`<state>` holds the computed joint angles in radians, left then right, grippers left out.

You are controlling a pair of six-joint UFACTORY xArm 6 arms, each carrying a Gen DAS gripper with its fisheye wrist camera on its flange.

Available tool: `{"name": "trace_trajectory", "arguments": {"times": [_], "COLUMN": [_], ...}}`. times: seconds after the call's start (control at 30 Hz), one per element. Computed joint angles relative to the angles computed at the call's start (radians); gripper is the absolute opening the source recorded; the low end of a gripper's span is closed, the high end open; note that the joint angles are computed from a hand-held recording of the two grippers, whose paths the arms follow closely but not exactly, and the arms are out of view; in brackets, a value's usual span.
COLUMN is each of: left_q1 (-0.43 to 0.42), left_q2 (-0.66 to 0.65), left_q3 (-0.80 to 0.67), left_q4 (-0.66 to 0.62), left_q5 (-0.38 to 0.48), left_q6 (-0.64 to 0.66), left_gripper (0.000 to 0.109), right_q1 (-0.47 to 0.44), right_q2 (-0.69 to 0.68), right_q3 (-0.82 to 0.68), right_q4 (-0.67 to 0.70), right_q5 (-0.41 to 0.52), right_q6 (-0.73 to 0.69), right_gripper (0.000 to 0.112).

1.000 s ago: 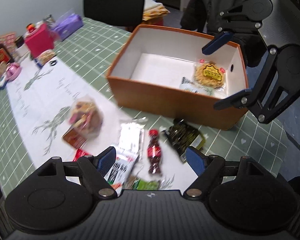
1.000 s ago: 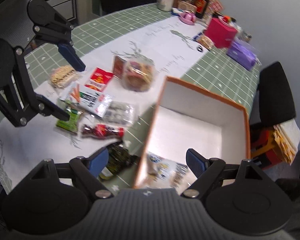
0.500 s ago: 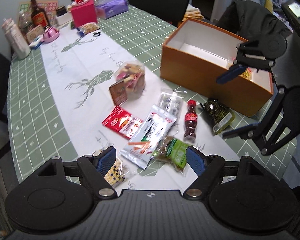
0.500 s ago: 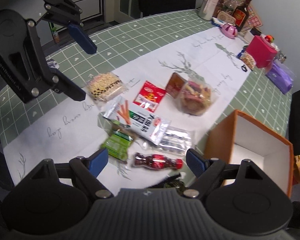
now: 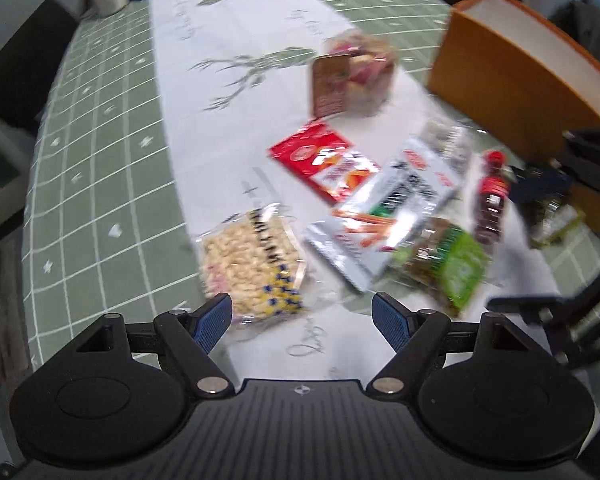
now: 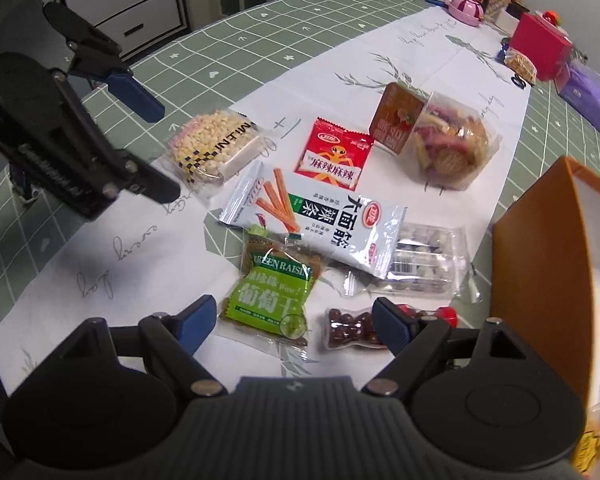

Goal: Organize snacks
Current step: 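Grasp the MILNI puffed snack bag with the left tool while the right tool grasps the green raisin bag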

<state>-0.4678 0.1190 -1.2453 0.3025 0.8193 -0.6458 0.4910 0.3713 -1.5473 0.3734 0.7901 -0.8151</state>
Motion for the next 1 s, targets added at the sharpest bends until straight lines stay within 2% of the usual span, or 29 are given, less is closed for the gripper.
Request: {"name": "trace_trajectory", "arguments": {"times": [0.13, 0.23, 0.37, 0.47, 0.6, 0.8, 1.0], "left_q1": [0.023, 0.018, 0.024, 0.043, 0.048, 0.050, 0.025], "left_q2": [-0.007, 0.001, 0.029, 0.034, 0.025, 0.038, 0.063], "left_q3": [0.042, 0.049, 0.034, 0.061, 0.104, 0.112, 0.084], "left_q4": [0.082, 0.186, 0.194, 0.147, 0.171, 0.174, 0.231], "left_q5": [-0.058, -0.066, -0.060, -0.111, -0.178, -0.210, -0.163], "left_q6": [-0.143, -0.242, -0.279, -0.296, -0.384, -0.406, -0.427], "left_gripper": [0.093, 0.093, 0.093, 0.093, 0.094, 0.100, 0.103], "right_q1": [0.026, 0.042, 0.058, 0.063, 0.066, 0.055, 0.053], "right_q2": [0.001, 0.009, 0.011, 0.019, 0.030, 0.043, 0.046], "right_q3": [0.053, 0.074, 0.106, 0.114, 0.119, 0.097, 0.097], "right_q4": [0.019, 0.017, 0.017, 0.016, 0.028, 0.097, 0.120], "right_q5": [-0.085, -0.130, -0.205, -0.220, -0.237, -0.207, -0.214], "right_q6": [0.007, 0.014, 0.013, 0.019, 0.015, -0.009, -0.030], "right_gripper": [0.083, 0.083, 0.082, 0.082, 0.077, 0.068, 0.067]}}
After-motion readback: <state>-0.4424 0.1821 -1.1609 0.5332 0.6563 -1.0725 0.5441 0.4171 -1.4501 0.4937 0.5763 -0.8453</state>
